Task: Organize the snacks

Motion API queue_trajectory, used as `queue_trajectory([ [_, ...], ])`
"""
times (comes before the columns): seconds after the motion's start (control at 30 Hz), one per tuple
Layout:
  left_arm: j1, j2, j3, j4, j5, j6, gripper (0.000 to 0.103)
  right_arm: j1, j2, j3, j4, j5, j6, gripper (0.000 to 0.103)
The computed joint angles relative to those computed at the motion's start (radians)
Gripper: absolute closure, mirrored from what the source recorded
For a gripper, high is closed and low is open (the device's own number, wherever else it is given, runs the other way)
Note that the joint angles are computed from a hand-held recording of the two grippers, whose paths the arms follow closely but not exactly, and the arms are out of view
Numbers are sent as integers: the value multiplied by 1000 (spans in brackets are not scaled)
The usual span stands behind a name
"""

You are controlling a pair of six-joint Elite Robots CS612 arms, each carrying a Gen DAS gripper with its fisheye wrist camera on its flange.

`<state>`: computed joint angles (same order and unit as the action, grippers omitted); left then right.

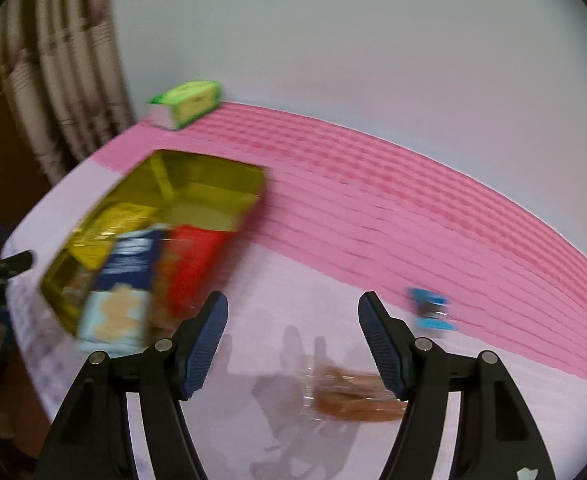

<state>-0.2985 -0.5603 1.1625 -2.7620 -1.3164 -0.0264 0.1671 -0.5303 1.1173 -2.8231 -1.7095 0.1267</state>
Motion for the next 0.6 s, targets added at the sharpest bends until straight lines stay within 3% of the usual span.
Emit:
queue_trajectory([
  [0.27,-8,1,8,-20,-22,50,19,-56,-10,42,17,-48,52,39],
  [0.6,-29,1,14,-44,-26,114,19,-95,41,-12,68,22,47,45],
])
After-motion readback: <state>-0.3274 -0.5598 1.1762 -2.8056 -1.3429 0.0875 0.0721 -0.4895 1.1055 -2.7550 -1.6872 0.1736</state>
